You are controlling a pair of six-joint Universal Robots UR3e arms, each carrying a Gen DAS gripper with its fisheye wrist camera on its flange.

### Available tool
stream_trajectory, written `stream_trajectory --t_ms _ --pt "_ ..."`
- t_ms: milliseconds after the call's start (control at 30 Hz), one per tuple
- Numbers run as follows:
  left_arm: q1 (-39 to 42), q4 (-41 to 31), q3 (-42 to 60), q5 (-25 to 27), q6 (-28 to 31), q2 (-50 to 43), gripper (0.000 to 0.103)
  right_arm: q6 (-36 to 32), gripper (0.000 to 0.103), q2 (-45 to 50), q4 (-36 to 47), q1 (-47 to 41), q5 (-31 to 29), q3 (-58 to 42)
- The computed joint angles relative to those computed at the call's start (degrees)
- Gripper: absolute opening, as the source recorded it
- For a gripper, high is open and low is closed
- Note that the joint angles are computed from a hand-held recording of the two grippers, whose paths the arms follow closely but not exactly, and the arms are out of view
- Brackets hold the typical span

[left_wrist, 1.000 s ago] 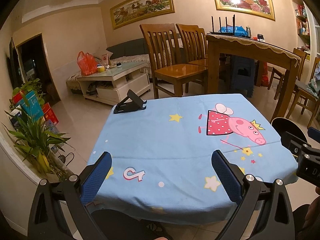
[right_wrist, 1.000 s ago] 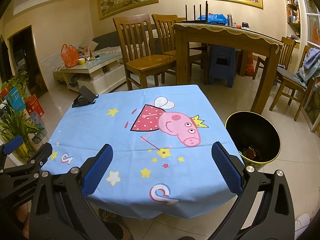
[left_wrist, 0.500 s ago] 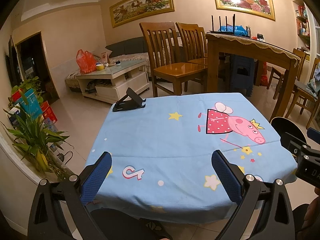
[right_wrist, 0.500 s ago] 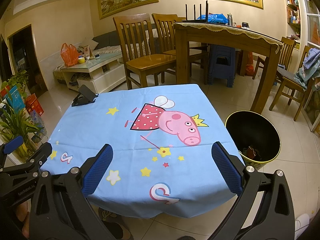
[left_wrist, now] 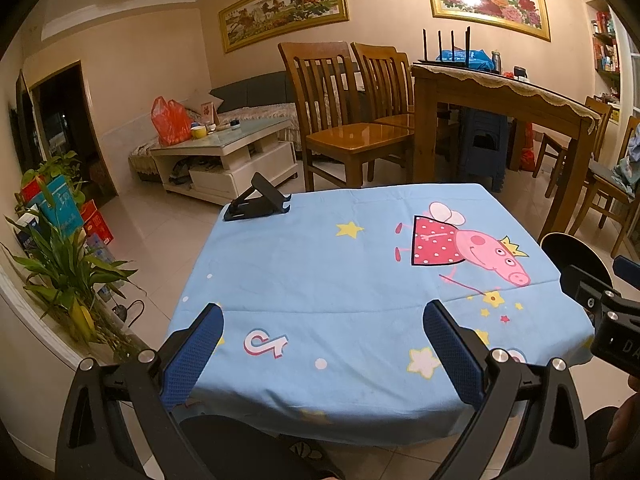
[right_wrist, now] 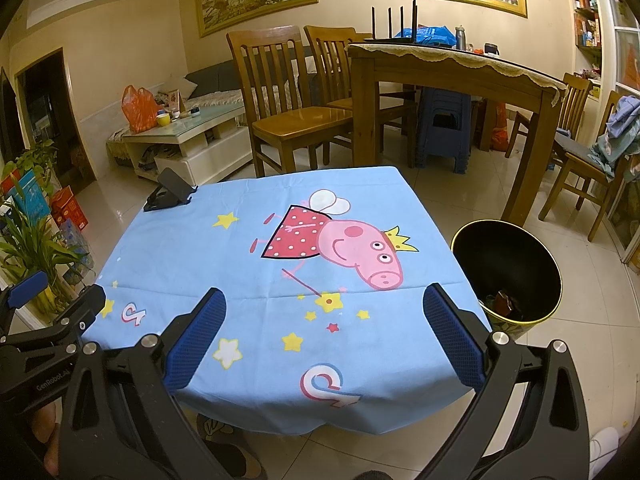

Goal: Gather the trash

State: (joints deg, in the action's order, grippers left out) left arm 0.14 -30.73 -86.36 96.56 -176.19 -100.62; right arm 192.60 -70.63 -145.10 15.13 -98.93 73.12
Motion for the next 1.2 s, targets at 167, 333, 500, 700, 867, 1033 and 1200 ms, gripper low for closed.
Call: stream_trajectory --t_ms 167,333,500,700,867,1033,1200 --pt "0.0 0.0 -0.1 0.1 0.1 -0.1 0.097 -0.1 0.098 0.1 0.2 -0.2 0.1 -0.3" --pt "0.1 0.1 -0.2 -0.1 0.2 -0.1 0.097 0.0 0.097 0.0 0.3 0.0 0.0 -0.2" --pt "0.2 0.0 -0.3 -0.1 0.2 0.1 0.097 -0.1 0.098 0.0 0.5 -0.1 0.1 -0.4" --pt "0.2 -0.1 -0.3 -0.1 0.2 0.1 0.097 0.0 0.097 0.1 0.7 -0.2 0.2 -0.6" --pt "0.2 -0.2 -0.2 -0.2 0.2 0.1 0.097 -0.2 0.098 0.2 0.9 -0.4 0.3 -0.9" --pt "0.2 -0.3 -0.1 -0.1 0.2 0.1 0.097 -0.1 0.098 0.0 0.9 -0.2 0.3 -0.7" --pt "0.3 0.1 -0.4 -0.2 0.2 0.2 0.097 -0.3 0.098 0.2 1.0 -0.4 0.4 -1.1"
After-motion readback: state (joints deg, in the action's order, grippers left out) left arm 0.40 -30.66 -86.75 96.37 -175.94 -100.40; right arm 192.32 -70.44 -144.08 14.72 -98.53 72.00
